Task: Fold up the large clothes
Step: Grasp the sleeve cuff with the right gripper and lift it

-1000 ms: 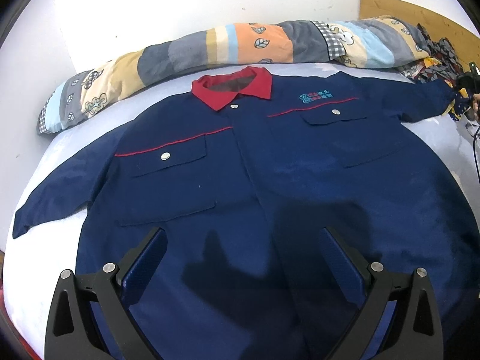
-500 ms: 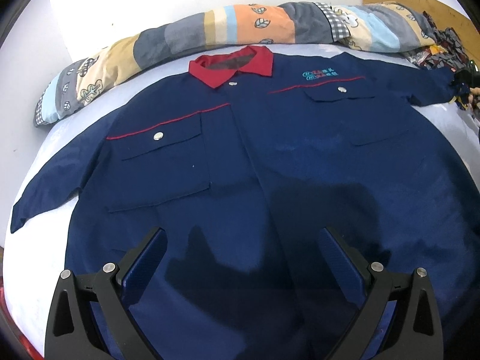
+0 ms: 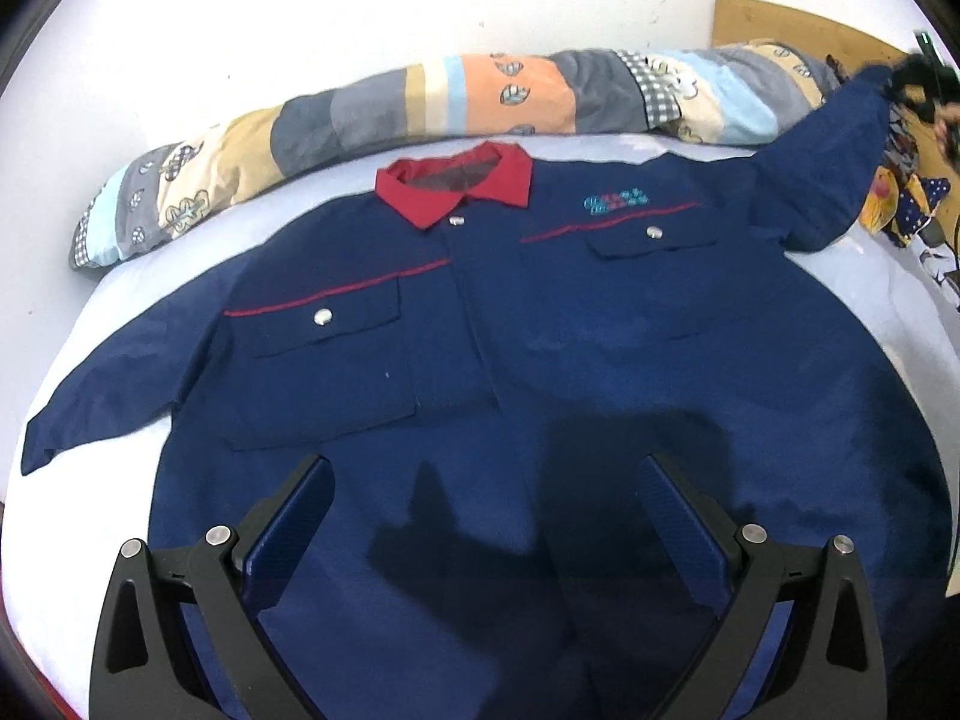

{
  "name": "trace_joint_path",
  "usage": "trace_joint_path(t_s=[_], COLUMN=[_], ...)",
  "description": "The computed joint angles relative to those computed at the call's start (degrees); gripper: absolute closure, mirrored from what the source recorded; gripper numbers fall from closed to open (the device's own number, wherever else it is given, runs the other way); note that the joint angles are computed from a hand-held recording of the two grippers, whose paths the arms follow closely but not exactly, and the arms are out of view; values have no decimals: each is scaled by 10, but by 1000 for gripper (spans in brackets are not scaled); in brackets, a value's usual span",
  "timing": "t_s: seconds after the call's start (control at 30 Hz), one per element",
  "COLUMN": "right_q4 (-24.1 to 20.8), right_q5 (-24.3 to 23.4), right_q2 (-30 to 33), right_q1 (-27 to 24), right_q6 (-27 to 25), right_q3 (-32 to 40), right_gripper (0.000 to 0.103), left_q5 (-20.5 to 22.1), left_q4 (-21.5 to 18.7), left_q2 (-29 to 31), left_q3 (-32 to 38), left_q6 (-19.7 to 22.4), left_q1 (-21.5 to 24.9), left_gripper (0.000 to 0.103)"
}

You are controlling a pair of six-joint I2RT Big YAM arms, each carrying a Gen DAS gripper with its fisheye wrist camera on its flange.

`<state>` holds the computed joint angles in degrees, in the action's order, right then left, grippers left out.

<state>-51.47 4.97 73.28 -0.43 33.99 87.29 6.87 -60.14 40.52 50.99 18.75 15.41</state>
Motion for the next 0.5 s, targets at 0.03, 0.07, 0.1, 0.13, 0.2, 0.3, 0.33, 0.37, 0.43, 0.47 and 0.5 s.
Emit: trace_joint_path(t_s=[0.03, 0.07, 0.1, 0.13, 0.2, 0.3, 0.33, 0.37, 0.43, 0.47, 0.5], right_q4=[-13, -21, -38, -46, -69, -103, -114, -130, -157, -180, -198], right_q5=[10, 18, 31, 35, 54, 83, 94, 103, 125, 137, 148], right_q2=[4, 7, 15, 14, 27, 55, 64, 81, 111, 139, 163], right_q1=[19, 32, 57, 66, 106, 166, 187, 211, 251, 280, 301], right_q6=[-5, -7, -11, -13, -12, -10, -9, -10, -11, -15, -20], right_q3=[27, 43, 76, 88, 135, 201, 223, 258, 315, 368, 411], right_gripper=[92, 92, 92, 92, 92, 92, 92, 92, 92, 92, 92], left_q5=[2, 4, 10, 16, 29, 46, 51, 59, 85, 95, 107], left_q4=[-1, -2, -6, -10, -13, -17, -18, -22, -34, -36, -39], left_q2=[-3, -7, -11, -13, -18, -22, -23, -21, -15, -13, -12], left_q3=[0, 0, 1, 2, 4, 8, 9, 12, 21, 25, 28], left_q6=[2, 2, 3, 3, 9, 27, 31, 34, 42, 46, 52], left_q1=[4, 9, 16, 21, 37, 63, 72, 84, 113, 128, 144], left_gripper=[1, 1, 1, 1, 1, 1, 1, 1, 1, 1, 1])
